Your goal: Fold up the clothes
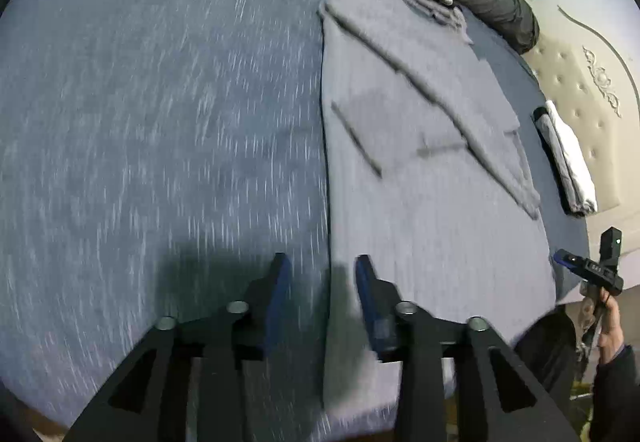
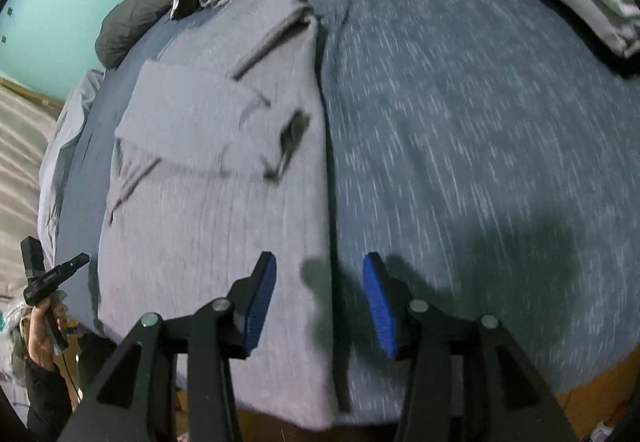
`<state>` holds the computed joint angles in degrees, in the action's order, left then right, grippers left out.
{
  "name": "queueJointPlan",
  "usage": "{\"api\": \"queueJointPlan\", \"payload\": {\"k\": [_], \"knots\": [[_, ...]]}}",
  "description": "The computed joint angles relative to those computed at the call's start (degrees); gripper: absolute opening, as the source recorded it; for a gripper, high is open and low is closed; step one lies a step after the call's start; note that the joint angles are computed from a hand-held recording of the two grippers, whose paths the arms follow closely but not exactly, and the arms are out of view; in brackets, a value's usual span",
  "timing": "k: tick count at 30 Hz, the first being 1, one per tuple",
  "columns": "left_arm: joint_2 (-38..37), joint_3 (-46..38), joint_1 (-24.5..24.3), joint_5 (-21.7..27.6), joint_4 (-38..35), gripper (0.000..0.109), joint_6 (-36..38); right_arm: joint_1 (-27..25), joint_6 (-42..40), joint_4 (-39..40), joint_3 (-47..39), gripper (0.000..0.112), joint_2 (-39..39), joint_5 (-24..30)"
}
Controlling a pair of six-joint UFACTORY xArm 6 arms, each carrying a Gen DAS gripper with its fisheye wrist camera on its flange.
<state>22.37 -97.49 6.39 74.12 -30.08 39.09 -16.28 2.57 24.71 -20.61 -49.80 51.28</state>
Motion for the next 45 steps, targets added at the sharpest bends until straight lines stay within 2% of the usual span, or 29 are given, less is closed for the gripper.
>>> {"api": "queueJointPlan", "payload": {"k": [5, 14, 27, 29, 30, 32, 34, 35, 45], "knots": [[-4.16, 5.46, 0.77, 0.44, 1.65, 0.042, 0.85, 0.39, -0.06, 0.52, 2.84, 0.046, -4.97, 2.99], [-8.28, 11.96, 0.22, 0.6, 3.88, 0.043, 1.14, 0.99, -0.47, 1.4, 5.89, 0.046, -9.2, 6.36], [-9.96, 16.33, 0.3, -1.26, 3.98, 0.042, 1.21, 3.6, 0.37, 1.64, 6.76, 0.046, -10.09, 6.49], [-10.75, 17.39, 0.37, -1.33, 3.73, 0.041, 2.43, 4.35, 0.56, 1.46, 6.77, 0.035, -9.82, 6.17], [-10.91, 17.61, 0.17, -1.34, 3.73, 0.034, 2.6, 4.94, 0.52, 1.28, 6.75, 0.033, -9.68, 5.99], [-11.71, 18.67, -0.09, -1.68, 3.98, 0.017, 3.4, 5.43, 0.38, 0.75, 6.9, 0.019, -10.1, 6.0], [-12.78, 20.04, -0.35, -2.48, 3.57, 0.014, 4.1, 5.87, 0.32, 0.28, 7.11, 0.01, -10.75, 5.73], [-13.22, 20.54, -0.34, -2.62, 3.15, 0.007, 4.52, 5.86, 0.29, 0.11, 7.23, 0.007, -11.32, 5.68], [-17.73, 22.35, 2.08, -1.76, -0.69, 0.005, 10.43, 4.35, -1.12, -0.97, 5.87, 0.004, -17.66, 8.92]]}}
